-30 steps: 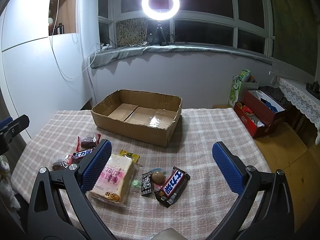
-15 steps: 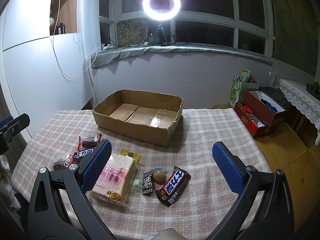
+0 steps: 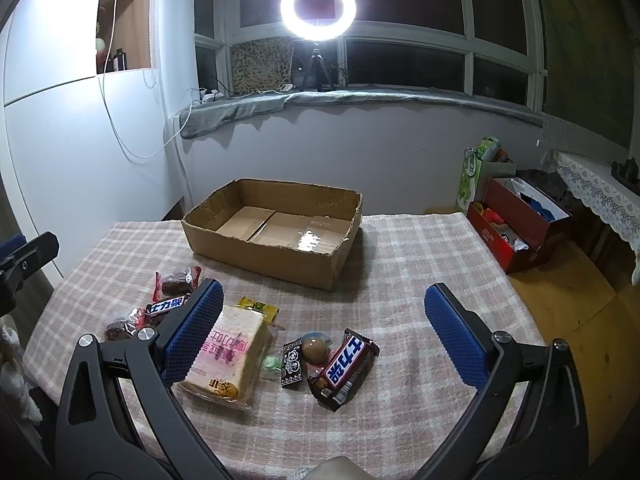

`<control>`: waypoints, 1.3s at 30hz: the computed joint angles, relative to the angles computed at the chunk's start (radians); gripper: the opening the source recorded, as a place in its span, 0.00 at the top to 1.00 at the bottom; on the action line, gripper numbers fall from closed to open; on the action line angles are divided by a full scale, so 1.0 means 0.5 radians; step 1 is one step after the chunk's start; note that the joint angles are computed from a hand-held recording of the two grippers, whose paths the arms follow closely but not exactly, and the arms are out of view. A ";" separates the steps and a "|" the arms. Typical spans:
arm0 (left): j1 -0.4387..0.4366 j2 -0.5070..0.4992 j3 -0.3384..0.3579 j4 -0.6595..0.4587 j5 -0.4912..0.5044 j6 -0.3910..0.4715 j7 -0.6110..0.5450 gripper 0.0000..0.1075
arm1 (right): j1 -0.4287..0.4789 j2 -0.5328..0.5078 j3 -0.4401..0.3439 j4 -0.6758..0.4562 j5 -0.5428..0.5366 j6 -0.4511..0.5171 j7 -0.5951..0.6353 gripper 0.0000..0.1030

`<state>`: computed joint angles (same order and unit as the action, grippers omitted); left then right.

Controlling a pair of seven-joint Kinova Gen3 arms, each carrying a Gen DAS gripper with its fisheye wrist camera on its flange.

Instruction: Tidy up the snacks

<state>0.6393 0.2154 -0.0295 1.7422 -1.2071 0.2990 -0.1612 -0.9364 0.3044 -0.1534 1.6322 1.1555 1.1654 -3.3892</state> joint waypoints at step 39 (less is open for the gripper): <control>-1.680 0.620 1.917 -0.180 1.545 0.074 -1.776 0.52 | 0.483 -0.010 0.076 0.222 -0.653 -1.242 0.542 0.31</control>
